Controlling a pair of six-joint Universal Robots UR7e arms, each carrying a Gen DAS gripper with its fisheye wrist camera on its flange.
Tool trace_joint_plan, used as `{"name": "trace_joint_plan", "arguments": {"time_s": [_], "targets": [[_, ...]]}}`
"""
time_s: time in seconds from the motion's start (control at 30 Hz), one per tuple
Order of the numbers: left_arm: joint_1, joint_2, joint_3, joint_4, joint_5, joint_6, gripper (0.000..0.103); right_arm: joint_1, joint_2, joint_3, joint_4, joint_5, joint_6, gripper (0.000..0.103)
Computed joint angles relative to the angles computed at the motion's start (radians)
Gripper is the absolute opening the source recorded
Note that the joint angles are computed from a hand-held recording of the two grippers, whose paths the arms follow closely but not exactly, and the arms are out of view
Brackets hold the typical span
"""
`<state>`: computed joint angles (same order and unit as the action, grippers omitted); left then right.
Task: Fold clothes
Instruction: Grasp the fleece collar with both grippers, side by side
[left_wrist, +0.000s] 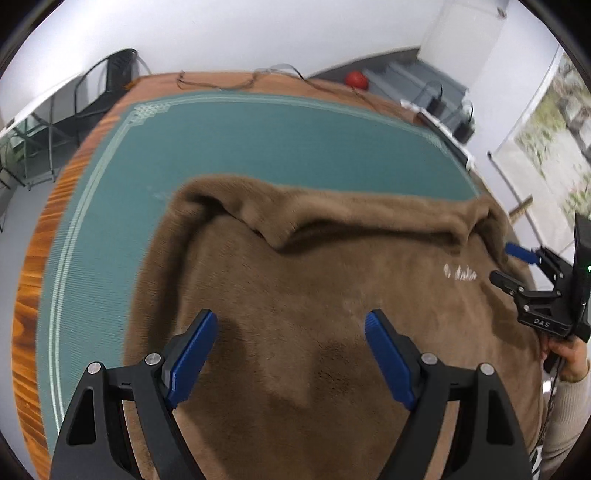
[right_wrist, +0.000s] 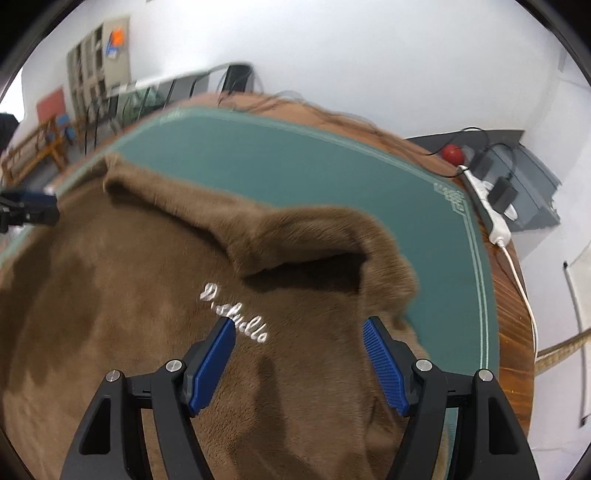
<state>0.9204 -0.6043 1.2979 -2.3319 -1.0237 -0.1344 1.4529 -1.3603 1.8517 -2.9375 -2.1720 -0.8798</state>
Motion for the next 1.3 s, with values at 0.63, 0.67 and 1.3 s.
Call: {"name": "trace_joint_plan", "arguments": {"time_s": [0.63, 0.67, 1.3], "targets": [[0.118, 0.303, -0.606, 0.260, -0.241, -0.177, 0.087, -0.005, 0.210, -0.349, 0.336, 0.158, 0.245, 0.073], [0.124, 0.303, -0.610, 0.226, -0.274, -0.175, 0.087, -0.014, 0.204, -0.356, 0.318, 0.217, 0.275, 0.073], [0.201, 0.287, -0.578, 0.005, -0.608, -0.231, 0.087, -0.143, 0.150, -0.392, 0.380, 0.698, 0.537, 0.080]]}}
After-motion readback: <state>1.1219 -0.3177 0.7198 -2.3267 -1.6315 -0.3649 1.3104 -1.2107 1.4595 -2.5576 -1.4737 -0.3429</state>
